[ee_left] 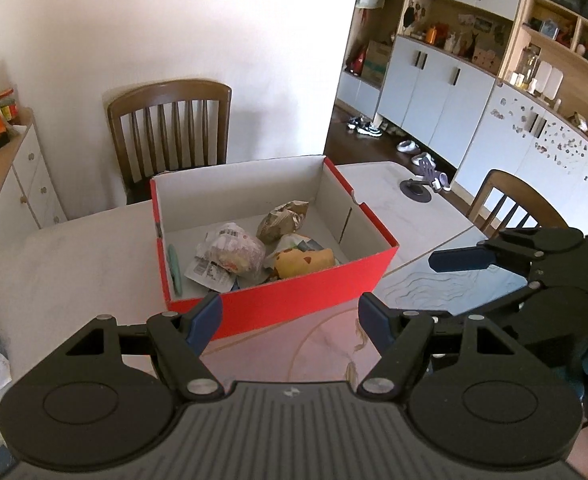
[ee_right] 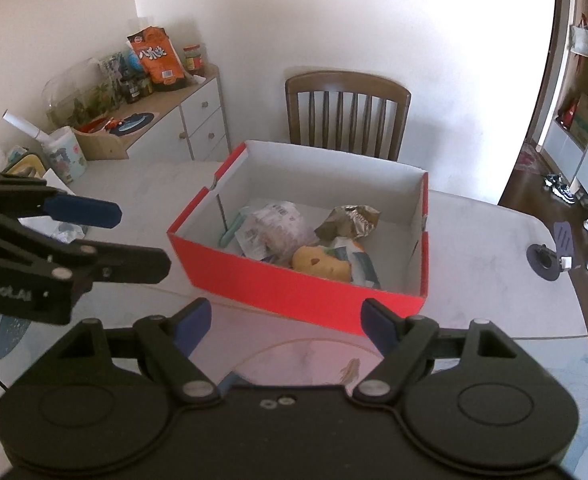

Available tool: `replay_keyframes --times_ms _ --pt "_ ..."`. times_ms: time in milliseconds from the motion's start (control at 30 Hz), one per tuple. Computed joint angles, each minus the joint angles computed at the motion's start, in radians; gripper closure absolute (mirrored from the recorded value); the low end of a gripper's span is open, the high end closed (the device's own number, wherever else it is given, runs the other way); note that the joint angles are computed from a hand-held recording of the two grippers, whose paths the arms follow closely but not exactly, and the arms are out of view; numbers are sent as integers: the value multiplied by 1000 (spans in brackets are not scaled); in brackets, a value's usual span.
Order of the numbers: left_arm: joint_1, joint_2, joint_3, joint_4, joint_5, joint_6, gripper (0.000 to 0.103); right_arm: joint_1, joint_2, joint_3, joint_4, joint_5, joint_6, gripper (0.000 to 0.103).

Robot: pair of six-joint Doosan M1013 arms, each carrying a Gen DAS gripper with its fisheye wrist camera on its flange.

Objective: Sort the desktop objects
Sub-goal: 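Withdraw both grippers from the box toward the remaining items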

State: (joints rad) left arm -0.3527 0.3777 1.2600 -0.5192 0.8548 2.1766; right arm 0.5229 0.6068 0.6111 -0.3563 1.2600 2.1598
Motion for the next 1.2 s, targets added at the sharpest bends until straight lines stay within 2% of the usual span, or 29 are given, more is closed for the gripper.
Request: replay_keyframes --times_ms 333,467,700,800,867,1000,1200 --pt "23 -60 113 -78 -50 106 29 22 -26 61 -8 -36 8 18" --pt "29 -78 156 -99 -63 135 20 27 -34 85 -5 -39 18 18" --pt "32 -92 208 -118 -65 180 18 33 -44 126 2 -48 48 18" --pt "34 -99 234 -128 -73 205 12 36 -44 133 10 -50 51 18" --pt "34 -105 253 -137 -88 227 2 38 -42 134 13 -50 48 18" --pt "41 -112 284 -168 -92 262 0 40 -39 135 19 -51 47 18" --pt "38 -118 328 -146 -115 261 0 42 -36 144 36 -55 46 18"
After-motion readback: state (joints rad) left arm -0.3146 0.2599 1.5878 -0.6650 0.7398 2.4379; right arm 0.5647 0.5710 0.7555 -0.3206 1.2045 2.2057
